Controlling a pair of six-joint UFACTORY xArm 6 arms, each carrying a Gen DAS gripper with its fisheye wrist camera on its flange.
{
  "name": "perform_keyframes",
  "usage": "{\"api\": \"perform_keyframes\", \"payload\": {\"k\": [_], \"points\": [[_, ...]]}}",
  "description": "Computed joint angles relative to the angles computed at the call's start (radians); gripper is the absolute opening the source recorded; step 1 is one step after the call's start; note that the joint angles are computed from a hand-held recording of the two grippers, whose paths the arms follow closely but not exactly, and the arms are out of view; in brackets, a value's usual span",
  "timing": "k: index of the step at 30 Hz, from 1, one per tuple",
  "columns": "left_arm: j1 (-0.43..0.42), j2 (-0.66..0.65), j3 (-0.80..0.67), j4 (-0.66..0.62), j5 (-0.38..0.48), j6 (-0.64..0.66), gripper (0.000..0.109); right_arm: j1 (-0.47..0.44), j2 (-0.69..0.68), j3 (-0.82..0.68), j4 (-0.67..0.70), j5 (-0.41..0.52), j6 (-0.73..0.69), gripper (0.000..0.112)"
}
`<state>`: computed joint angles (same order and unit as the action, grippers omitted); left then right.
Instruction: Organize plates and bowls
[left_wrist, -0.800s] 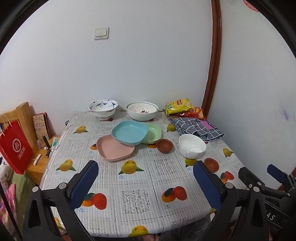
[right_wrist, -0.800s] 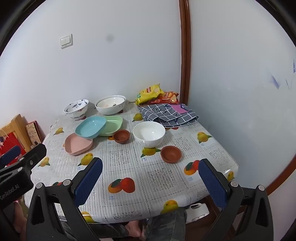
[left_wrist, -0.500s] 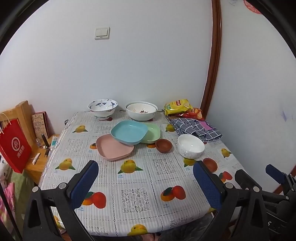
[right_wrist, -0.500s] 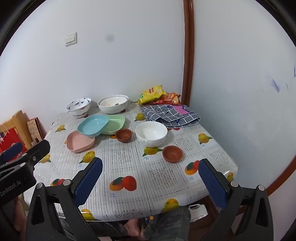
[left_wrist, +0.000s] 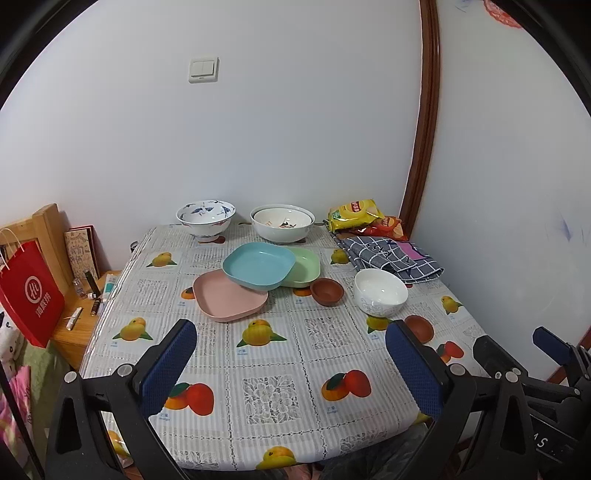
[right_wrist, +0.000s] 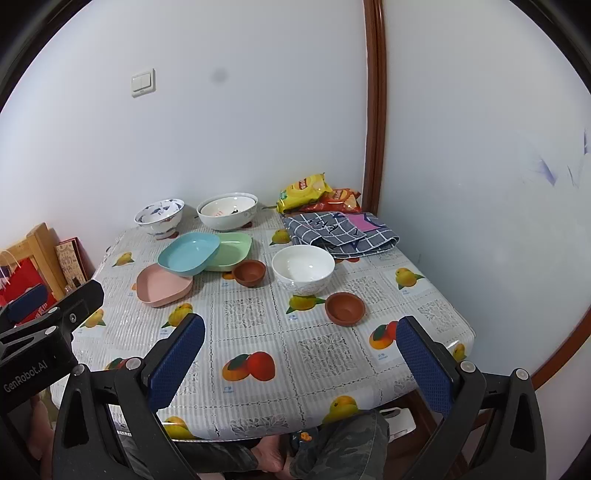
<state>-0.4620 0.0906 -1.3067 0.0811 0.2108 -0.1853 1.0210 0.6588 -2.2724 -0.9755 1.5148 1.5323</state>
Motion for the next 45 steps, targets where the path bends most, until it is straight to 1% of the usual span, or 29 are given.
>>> {"api": "perform_keyframes", "payload": {"k": [7,19,32,39,45], "points": [[0.004,-0.001,0.010,-0.025,-0.001,0.021,0.103,-0.003,-0.006,0.013,0.008,-0.006,0.008,0.102],[0.012,0.007,0.009,-0.033,0.009,0.026,0.103,0.001,0.042,-0.061,0.016,0.018,-0.018,0.102],[0.017,-0.004,0.025,-0.064,-0.003,0.052,0.103,0.009,0.053,-0.080,0.001,0.013,-0.027,0.102],[0.018,-0.012,0.034,-0.059,-0.003,0.053,0.103,0.011,0.069,-0.107,0.001,0.024,-0.030,0.102],[0.017,-0.012,0.035,-0.059,-0.002,0.058,0.103,0.011,0.065,-0.100,0.002,0.023,-0.025,0.102]]}}
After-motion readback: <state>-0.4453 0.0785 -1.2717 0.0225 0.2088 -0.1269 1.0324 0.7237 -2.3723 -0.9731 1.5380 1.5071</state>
